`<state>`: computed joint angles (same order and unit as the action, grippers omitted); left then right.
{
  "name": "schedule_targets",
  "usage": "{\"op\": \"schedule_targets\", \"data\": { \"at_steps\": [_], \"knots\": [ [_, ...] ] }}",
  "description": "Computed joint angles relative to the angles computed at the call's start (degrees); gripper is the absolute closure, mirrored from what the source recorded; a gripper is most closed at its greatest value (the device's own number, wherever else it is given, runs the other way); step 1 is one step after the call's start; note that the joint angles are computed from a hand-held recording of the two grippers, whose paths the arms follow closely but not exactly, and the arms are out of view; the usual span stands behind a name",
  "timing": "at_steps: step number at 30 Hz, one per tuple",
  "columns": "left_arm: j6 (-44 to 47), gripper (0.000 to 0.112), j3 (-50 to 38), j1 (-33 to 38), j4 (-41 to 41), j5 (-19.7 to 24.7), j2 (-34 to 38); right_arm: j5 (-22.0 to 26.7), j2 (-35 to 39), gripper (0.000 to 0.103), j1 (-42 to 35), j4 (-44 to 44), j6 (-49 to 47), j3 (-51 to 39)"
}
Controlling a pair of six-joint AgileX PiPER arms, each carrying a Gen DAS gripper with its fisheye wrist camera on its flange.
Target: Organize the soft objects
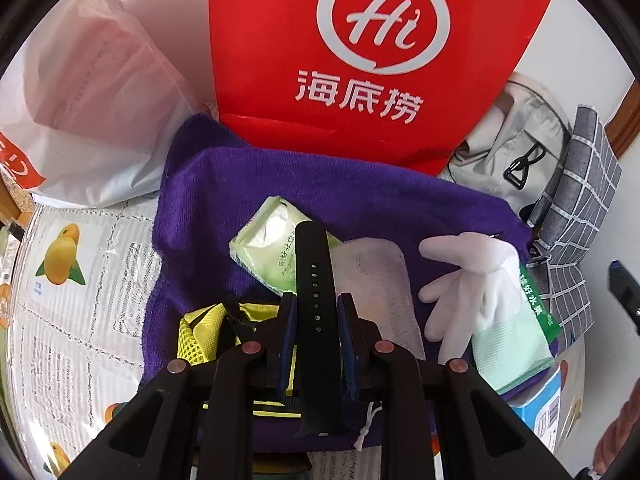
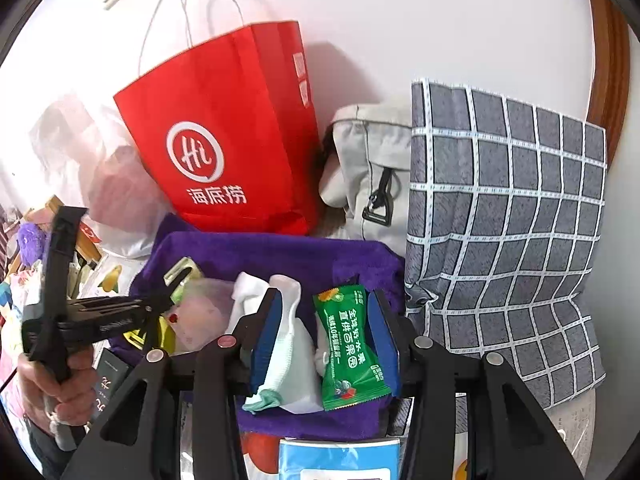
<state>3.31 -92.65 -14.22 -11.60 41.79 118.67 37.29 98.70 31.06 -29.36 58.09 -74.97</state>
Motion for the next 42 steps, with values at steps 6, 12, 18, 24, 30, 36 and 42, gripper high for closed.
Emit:
{"op": "schedule_targets", "data": {
  "at_steps": [6, 12, 18, 24, 30, 36, 42],
  "knots": [
    [-2.3, 0.092, -2.4, -1.0, 1.4, 1.6, 2.4, 1.4, -3.2, 0.058, 2.4, -4.3, 3.6, 1.0],
    [-3.1, 0.092, -4.4, -1.2, 1.8, 3.7, 3.9, 3.2, -7.1, 0.054, 5.4, -9.8, 8.3, 2.1],
    [-3.2, 0.08, -5.0, -1.4, 2.4, 5.0, 3.6, 5.2, -9.2, 0.052, 7.9, -13.5, 11.0, 2.2],
    [-4.6, 0.065, -3.2, -3.2, 5.1, 3.6, 0.9, 7.9, -8.9, 0.048, 10.2, -15.4, 12.2, 0.8],
    [-3.1, 0.048, 2.7, -3.9, 3.7, 0.9, -5.0, 12.2, -10.1, 0.04, 14.4, -19.4, 17.2, 0.6],
    [-5.4, 0.039, 9.1, -6.7, 7.6, -1.8, -11.6, 12.8, -12.1, 0.029, 17.9, -18.6, 23.6, 4.9],
    [-6.1, 0.037, 18.6, -7.7, 10.2, -2.7, -21.4, 16.6, -12.7, 0.029, 20.8, -10.3, 24.4, 8.1]
  ]
}}
